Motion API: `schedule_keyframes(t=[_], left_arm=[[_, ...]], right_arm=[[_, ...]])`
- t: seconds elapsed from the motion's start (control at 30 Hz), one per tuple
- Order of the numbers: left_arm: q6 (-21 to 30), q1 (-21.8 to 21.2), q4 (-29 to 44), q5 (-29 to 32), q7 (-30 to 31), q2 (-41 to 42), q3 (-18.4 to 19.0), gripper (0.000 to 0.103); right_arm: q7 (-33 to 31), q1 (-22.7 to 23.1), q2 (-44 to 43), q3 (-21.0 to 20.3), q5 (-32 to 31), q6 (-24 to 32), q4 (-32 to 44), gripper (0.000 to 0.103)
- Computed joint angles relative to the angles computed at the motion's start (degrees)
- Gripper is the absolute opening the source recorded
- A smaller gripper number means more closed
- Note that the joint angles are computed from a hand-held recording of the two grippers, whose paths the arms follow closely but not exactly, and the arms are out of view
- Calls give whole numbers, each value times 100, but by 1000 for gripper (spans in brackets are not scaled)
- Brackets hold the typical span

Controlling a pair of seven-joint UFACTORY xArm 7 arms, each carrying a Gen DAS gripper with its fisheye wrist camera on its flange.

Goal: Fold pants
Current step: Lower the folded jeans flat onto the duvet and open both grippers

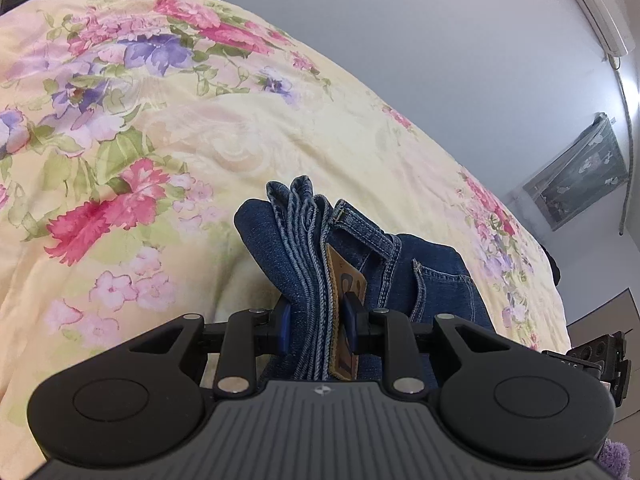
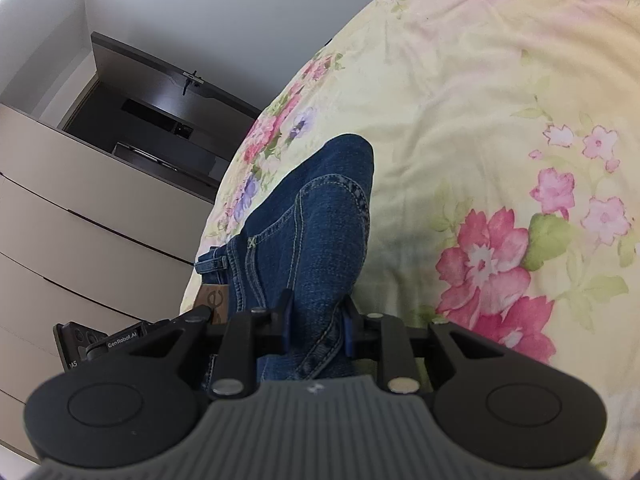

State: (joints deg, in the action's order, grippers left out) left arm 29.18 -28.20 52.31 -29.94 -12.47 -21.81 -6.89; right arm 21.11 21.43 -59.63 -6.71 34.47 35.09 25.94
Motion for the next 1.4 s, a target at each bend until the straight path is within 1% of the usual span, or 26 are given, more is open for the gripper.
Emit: schedule_keyframes(t=[0.1,0.2,0.33,0.43,0.47,0.53,0.57,0.6,0.63,0.67,0.73,0.8,0.87,0.9,1.0,1.07,1.1,1.2,1.3,1.37,1.4], left_arm=[[-51,-27,-77,-102,130,170,62,28],[-130,-70,-153,-294,401,240,152,28],[-100,-68,-219,-480,808,312,223,29],[-107,-71,-282,-811,936,333,267,30],[-104,-39,-287,-814,925,331,238,30],[-60,92,-260,-587,666,298,87,33],[-34,182,-235,-346,469,262,-25,37],[-3,264,-231,-97,249,190,-133,39],[52,382,-216,230,-60,105,-268,41],[124,486,-228,565,-356,-28,-398,40],[151,612,-346,1198,-726,-387,-610,40],[233,491,-485,1479,-757,-790,-613,40],[372,269,-572,1600,-614,-1096,-569,35],[487,188,-573,1699,-540,-1197,-601,34],[829,71,-550,2043,-430,-1326,-826,30],[1039,184,-551,2400,-567,-1294,-1094,26],[1123,210,-561,2482,-656,-1250,-1145,25],[1053,175,-759,2546,-814,-1257,-1106,23],[1032,91,-839,2399,-942,-1239,-962,22],[1056,73,-845,2377,-987,-1212,-925,21],[1069,69,-847,2372,-1011,-1204,-916,21]], right_arm=[[-105,78,204,-72,67,-146,-135,19],[-261,123,333,-124,98,-286,-241,19],[-334,-2,596,-9,-94,-260,-271,19],[-351,-59,715,71,-168,-315,-354,18],[-327,-68,736,92,-172,-329,-355,19],[-215,-178,767,213,-338,-168,-242,21],[-180,-240,808,279,-460,-72,-142,23],[-134,-314,799,352,-588,40,-62,27],[-97,-386,753,421,-727,176,11,30],[-46,-484,685,525,-907,335,84,34],[41,-686,311,784,-1333,677,123,35],[211,-859,-260,1084,-1740,1065,89,36],[323,-896,-825,1326,-2074,1477,74,36],[406,-889,-1211,1450,-2230,1846,67,35],[844,-751,-1949,1824,-2320,2788,107,27],[1126,-618,-2255,2095,-2305,3345,138,26],[1264,-573,-2352,2195,-2273,3495,111,26],[1831,-461,-2672,2255,-1905,3458,-138,25],[2328,-507,-2514,2372,-1765,3386,-199,26],[2722,-470,-2522,2354,-1608,3350,-322,26],[2864,-448,-2524,2347,-1583,3330,-361,24]])
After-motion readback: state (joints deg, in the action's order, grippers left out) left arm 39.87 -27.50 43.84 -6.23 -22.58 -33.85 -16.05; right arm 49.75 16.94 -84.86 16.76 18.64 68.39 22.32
